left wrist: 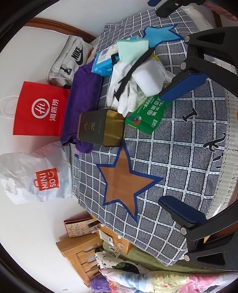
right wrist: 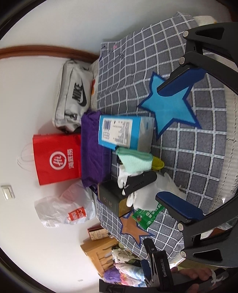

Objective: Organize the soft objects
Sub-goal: 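Move the left tool to the white sponge while the right tool approaches the white glove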

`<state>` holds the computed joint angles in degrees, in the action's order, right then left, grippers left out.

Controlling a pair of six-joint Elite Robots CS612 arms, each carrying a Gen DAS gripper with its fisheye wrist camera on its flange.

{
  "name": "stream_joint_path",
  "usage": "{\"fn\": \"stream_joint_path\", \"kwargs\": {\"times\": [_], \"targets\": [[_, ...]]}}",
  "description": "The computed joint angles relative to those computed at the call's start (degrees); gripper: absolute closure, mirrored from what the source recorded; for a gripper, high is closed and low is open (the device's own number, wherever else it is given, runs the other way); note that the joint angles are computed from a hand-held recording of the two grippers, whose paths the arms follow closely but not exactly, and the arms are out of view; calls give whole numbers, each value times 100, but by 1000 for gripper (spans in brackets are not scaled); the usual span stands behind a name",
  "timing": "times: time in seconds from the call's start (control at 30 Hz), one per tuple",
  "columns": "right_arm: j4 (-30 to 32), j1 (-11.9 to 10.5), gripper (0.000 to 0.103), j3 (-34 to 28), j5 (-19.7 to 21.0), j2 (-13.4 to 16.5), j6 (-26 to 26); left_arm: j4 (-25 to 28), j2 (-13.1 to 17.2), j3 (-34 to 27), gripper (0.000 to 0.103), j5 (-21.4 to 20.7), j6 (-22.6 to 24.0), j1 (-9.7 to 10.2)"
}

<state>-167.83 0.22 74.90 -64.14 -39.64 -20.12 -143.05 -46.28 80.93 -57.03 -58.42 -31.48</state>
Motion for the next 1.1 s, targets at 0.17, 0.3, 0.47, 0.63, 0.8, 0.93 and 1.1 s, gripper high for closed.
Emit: {"fn": "stream_joint_path", "kwargs": {"times": [0.17, 0.3, 0.47, 0.63, 0.8, 0.93, 1.1], "targets": [[122, 86, 11, -237, 384, 143, -311, -253, 67, 68, 0, -336, 30, 121], [216, 168, 17, -377, 508, 233, -635, -284, 126, 63, 0, -478, -21, 195], [435, 210, 27, -708, 211, 424, -295, -539, 167, 108, 0, -612, 15, 262], [991, 172, 31, -1090, 233, 612, 87, -817, 201, 130, 0, -704, 164, 302], [1161, 237, 42, -1255, 128, 722, 11, -1214, 242, 133, 0, -838, 546, 309], [1407, 278, 59, -1334, 124, 777, -167, -1482, 264, 116, 0, -929, 897, 286], [1316, 252, 76, -1372, 239, 826, -113, -1950, 320, 62, 0, -1237, 1385, 262]]}}
